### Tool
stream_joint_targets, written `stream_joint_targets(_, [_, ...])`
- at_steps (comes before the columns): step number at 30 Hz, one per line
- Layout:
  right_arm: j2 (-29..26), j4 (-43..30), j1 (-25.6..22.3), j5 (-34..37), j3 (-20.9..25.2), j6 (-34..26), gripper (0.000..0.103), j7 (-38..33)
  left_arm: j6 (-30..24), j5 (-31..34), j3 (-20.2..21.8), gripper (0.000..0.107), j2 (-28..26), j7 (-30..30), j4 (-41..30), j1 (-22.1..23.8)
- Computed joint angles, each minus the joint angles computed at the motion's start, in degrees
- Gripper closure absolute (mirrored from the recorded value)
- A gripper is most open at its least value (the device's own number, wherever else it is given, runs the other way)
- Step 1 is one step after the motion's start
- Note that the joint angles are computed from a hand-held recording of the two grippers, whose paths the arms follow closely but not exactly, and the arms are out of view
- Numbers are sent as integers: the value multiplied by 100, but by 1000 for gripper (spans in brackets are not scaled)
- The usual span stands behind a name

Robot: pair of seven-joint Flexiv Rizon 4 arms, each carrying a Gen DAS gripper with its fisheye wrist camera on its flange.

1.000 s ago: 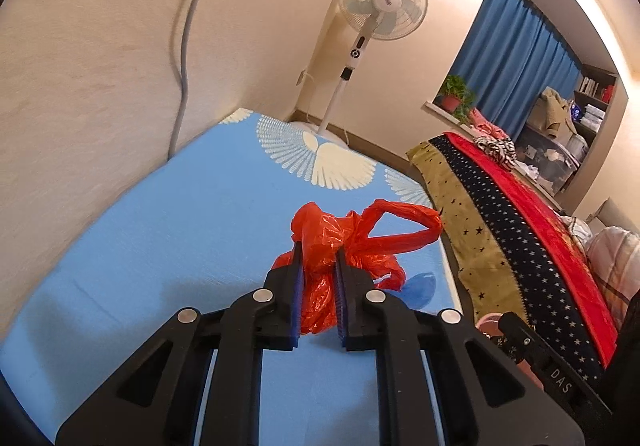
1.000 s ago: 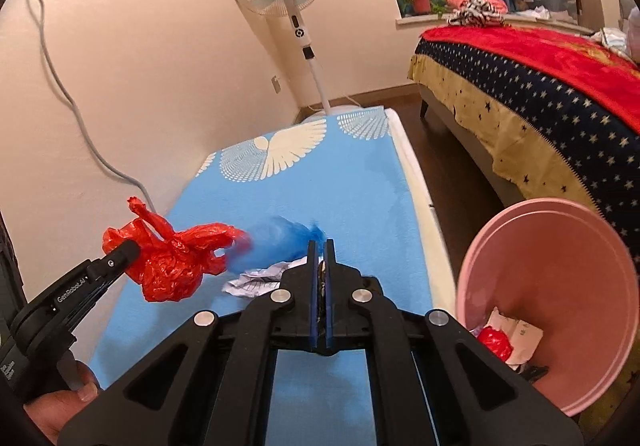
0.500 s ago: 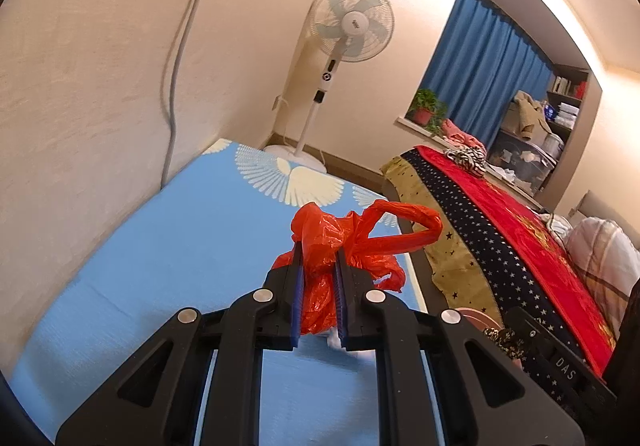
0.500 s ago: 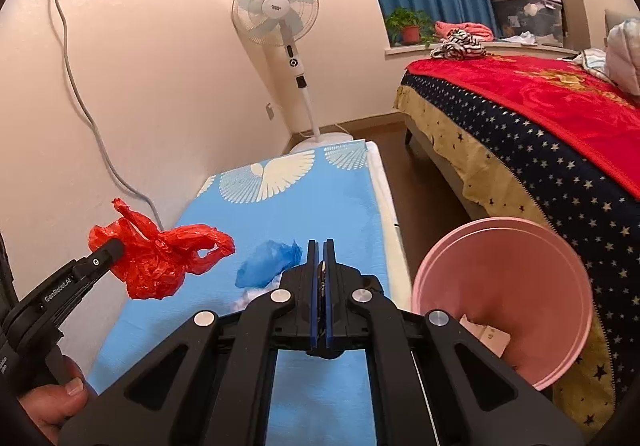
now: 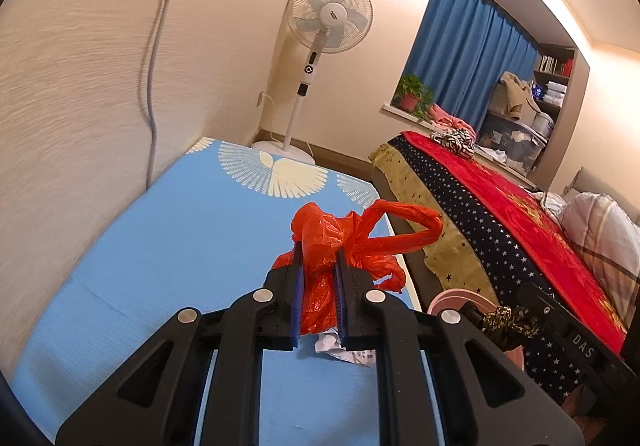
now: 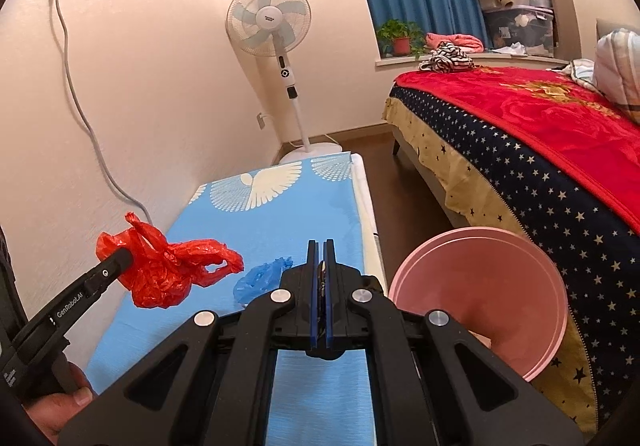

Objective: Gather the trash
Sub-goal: 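Carry the orange bag with left gripper while right carries black-gold cloth to bucket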

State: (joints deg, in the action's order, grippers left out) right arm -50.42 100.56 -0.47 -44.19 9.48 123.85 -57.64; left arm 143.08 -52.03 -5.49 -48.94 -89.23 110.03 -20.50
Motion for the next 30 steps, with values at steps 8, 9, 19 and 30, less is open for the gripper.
stream_joint_targets(8, [39, 29, 84, 236, -130, 23, 100, -127, -237, -99, 14, 94, -83, 354, -249, -100])
stream_joint_targets(9, [36, 19, 86, 274, -142, 20, 101, -146, -270, -101, 13, 94, -101, 401, -290, -110])
stream_joint_targets(19, [-22, -132, 48, 606, -186, -141, 100, -250, -541, 14, 4, 94, -274, 651, -632, -168])
stream_joint_targets(30, [-124, -350, -9, 879, -205, -327, 100, -362, -831, 118, 35, 94, -493, 910, -1097, -257])
